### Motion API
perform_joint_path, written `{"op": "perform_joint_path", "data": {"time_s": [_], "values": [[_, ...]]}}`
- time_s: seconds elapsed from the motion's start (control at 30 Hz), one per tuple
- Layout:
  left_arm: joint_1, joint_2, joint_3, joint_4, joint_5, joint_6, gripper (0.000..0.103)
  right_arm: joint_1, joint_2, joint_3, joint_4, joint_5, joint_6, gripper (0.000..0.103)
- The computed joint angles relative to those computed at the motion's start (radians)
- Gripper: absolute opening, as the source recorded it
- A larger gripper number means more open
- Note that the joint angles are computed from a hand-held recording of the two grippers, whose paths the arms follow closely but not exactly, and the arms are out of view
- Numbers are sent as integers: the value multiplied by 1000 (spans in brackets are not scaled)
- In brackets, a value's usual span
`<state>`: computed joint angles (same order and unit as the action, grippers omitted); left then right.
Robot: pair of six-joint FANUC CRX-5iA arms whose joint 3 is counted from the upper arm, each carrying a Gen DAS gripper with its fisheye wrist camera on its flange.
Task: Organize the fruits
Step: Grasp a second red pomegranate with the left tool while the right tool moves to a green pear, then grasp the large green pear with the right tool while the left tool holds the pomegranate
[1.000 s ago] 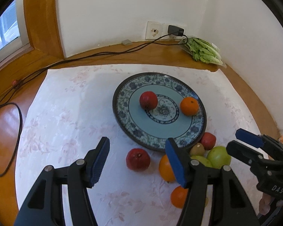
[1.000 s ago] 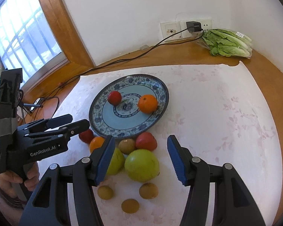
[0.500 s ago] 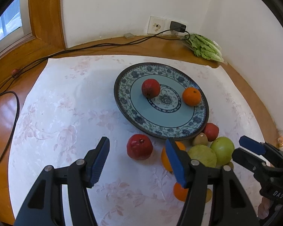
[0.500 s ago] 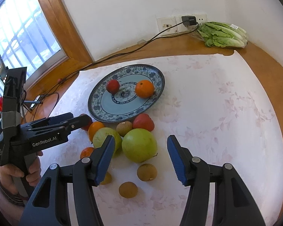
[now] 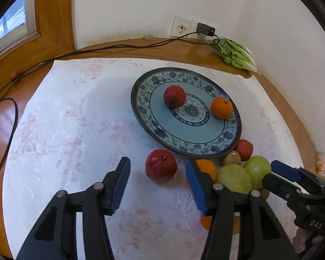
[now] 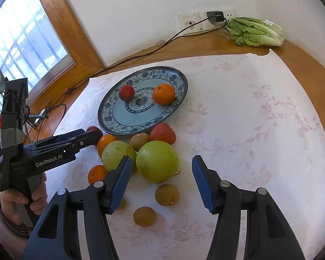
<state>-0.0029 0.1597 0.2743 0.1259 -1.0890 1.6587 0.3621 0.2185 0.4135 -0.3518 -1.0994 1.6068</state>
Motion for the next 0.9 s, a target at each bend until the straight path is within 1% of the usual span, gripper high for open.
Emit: {"op": "perform_joint_path", "data": {"time_s": [0.1,0.2,0.37,0.9], "values": [[5,3,-8,18,0,0,43,0,3,1,-2,-4,0,59],[10,4,-17,37,4,-6,38,0,6,2,-4,-5,0,59],[13,6,-24,51,9,-19,35,2,11,2,-3,-9,-1,59],[18,4,-34,64,19,-32,33,7,23,4,-1,-10,-6,59]]}}
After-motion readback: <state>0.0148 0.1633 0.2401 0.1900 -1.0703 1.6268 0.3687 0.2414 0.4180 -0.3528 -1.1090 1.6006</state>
